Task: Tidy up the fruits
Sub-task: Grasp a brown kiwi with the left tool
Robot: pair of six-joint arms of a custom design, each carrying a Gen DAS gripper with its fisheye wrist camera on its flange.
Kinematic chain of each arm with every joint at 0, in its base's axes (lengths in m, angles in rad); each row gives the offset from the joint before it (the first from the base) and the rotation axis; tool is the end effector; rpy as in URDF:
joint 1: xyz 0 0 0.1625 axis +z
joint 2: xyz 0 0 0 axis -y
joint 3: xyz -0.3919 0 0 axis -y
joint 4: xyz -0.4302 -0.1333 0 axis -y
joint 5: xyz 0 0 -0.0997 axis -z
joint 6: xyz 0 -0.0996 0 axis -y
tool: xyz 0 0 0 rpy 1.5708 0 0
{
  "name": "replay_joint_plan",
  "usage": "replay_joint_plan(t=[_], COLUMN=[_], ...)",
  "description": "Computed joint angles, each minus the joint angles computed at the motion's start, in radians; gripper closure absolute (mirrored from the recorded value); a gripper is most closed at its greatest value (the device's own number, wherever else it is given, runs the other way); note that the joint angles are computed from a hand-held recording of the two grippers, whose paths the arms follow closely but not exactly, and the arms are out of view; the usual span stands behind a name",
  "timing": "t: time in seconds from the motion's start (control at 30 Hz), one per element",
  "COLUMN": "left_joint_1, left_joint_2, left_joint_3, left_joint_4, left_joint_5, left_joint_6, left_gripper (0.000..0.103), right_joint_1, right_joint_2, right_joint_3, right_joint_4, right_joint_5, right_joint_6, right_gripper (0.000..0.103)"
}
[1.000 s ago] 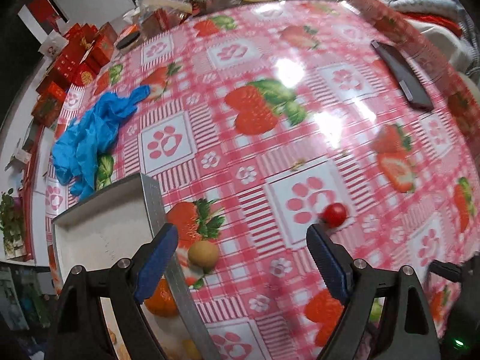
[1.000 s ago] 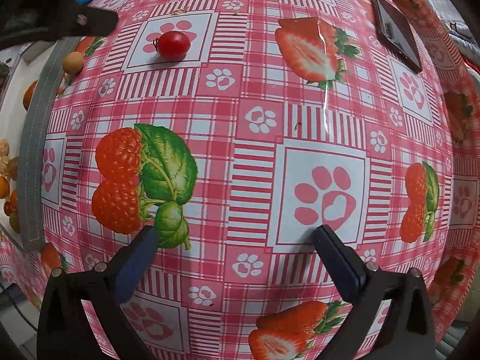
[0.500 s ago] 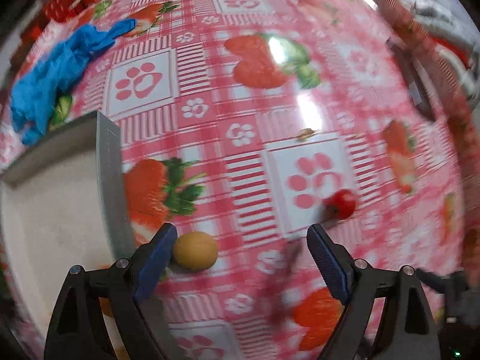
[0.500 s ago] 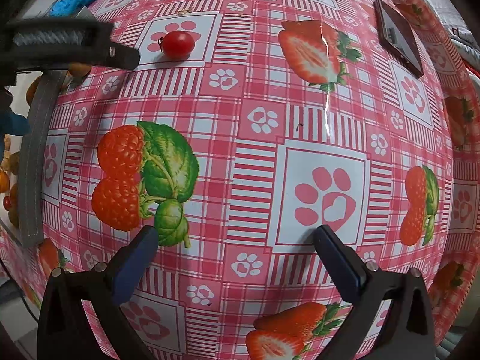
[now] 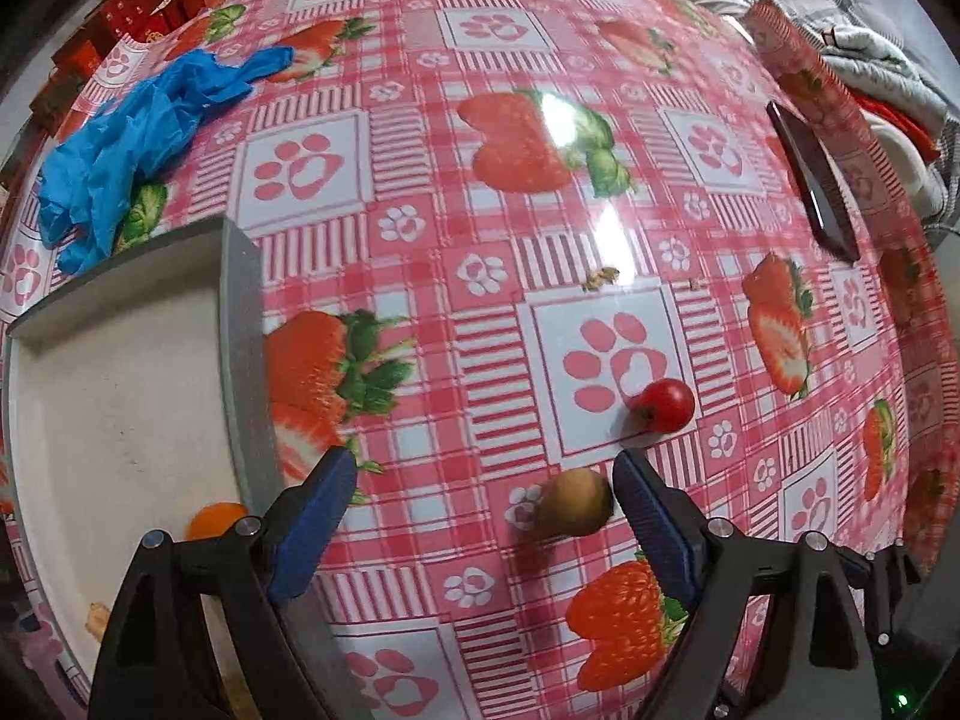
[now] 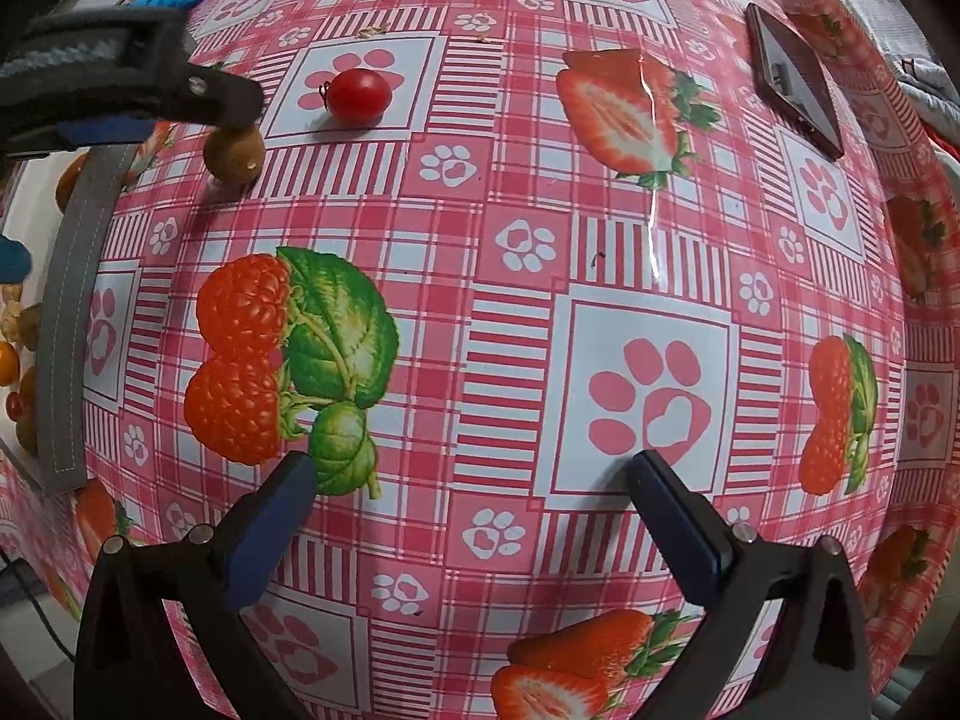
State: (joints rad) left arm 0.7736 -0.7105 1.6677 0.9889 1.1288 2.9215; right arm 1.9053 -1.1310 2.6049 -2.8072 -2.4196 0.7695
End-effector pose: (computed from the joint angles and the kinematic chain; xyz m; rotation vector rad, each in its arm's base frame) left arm -0.1769 -0.4186 0.0192 0.8379 2.4367 0.1453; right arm 0.1505 -0.2546 0.0015 -0.3726 -2.2568 0.3092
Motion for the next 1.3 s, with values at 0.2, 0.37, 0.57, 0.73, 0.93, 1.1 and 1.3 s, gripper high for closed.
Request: replay_joint_plan(t=[0.2, 0.37, 0.57, 0.73, 0.93, 1.1, 1.3], left_joint_1=[-0.049, -0.061, -0.041, -0.012, 0.005, -0.004, -0.021], left_joint_2=[0.024, 0.027, 0.035, -0.019, -0.103, -0.19, -0.281], left_joint_3=[0.046, 0.053, 0.01, 0.032, 0.089, 0.13, 0.173], left_joint_4=[-0.011, -0.021, 0.016, 0.023, 0.013, 0.023, 0.055], left_joint_5=[-0.033, -0.054, -0.062, -0.024, 0.012, 0.022, -0.002], left_joint_6=[-0.02, -0.058, -0.048, -0.058, -0.066, -0.093, -0.127], left_gripper=[0.03, 0.048, 0.077, 0.077, 0.077, 0.077, 0.077], right_joint_1=[0.009, 0.015, 0.012, -0.029, -0.061, -0.089, -0.115], right_joint_2=[0.004, 0.005, -0.001, -0.056, -0.159, -0.157, -0.077], right_joint_3=[0.001, 0.003, 0.002, -0.022, -0.007, -0.057, -0.15], right_joint_4=[-0.005, -0.01, 0.002, 0.102, 0.028, -0.058, -0.122], right_joint_5=[-0.004, -0.009, -0.006, 0.045, 0.065, 0.077, 0.093], right_joint_6=[0.006, 0.022, 0.023, -0.002, -0.032, -0.141, -0.249], right_gripper=[0.0, 0.0, 0.0, 0.0, 0.0, 0.002, 0.016])
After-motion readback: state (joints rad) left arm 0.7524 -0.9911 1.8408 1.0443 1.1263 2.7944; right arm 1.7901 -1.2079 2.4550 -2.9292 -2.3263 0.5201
